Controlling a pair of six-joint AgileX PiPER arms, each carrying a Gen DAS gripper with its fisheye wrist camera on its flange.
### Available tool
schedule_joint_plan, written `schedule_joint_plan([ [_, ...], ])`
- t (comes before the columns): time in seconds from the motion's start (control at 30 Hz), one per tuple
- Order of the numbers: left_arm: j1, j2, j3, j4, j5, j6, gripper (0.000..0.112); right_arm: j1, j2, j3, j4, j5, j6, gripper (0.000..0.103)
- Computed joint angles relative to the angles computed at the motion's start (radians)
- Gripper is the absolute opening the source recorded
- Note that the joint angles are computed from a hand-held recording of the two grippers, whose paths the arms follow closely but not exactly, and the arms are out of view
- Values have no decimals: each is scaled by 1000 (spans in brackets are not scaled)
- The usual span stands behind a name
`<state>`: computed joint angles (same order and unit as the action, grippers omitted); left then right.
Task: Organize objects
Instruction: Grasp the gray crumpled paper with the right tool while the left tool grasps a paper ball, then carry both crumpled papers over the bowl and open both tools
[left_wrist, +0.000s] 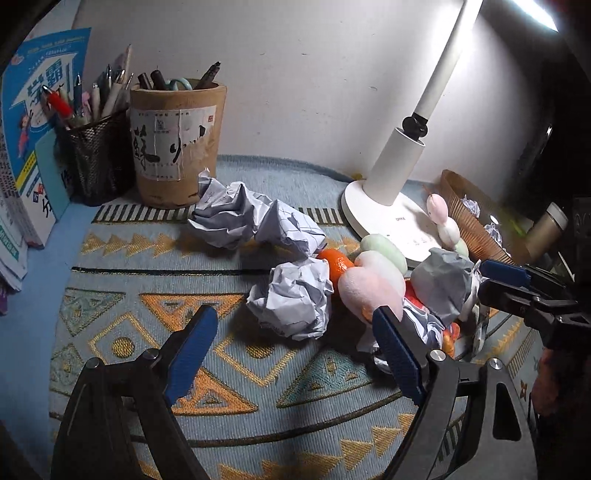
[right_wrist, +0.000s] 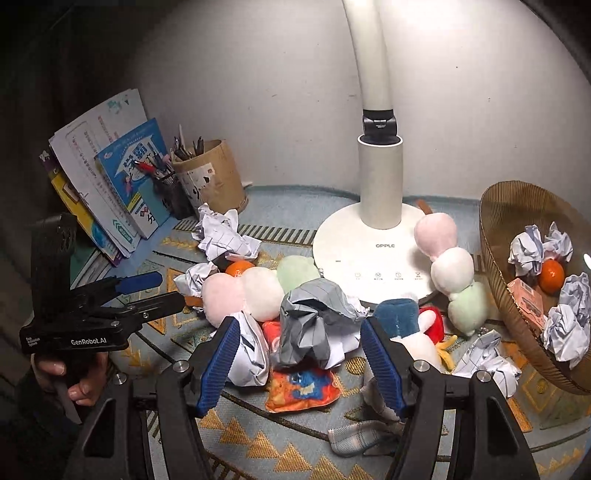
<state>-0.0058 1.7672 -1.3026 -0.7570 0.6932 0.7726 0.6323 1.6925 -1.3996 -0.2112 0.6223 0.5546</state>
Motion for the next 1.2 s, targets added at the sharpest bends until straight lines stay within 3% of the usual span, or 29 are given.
schedule_joint_plan([
  [0.1, 0, 38, -28, -15, 5, 14, 84, -13, 45, -40, 25, 8, -26, 66],
  [0.17, -25, 47, -22, 17, -54, 1, 84, -29, 73, -61, 83, 13, -74, 65],
  [0.27, -33, 64, -25, 5, -74, 20, 76, -38, 108, -87, 117, 39, -100, 42],
  [0.33, -28, 82, -40, -3, -56, 21, 69, -37, 114, -85, 97, 39, -80, 36],
  [0.37, -23, 93, -48, -18, -39, 33, 61, -40, 109, -77, 107, 29, -88, 34],
  [0.4, -15, 109, -61, -38, -7, 46, 52, -46, 99, -65, 129, 13, -101, 33],
  [0.5, 8, 98, -39, -129, 15, 136, 42, -55, 46, -19, 184, -49, -128, 31],
  [0.7, 53, -69, 78, -230, 37, 231, 42, -20, -172, 97, 142, -97, -76, 31],
  [0.87, 88, -306, 258, -298, 85, 320, 42, 83, -389, 277, -48, -61, 153, 31],
  [0.93, 117, -383, 325, -338, 134, 348, 42, 148, -451, 351, -143, -9, 273, 32],
  [1.07, 137, -421, 449, -443, 248, 391, 42, 270, -486, 480, -290, 114, 508, 32],
  [1.1, 124, -420, 480, -455, 238, 393, 42, 279, -490, 511, -290, 113, 535, 32],
  [1.2, 12, -412, 546, -443, 91, 353, 42, 321, -476, 561, -348, 161, 637, 32],
])
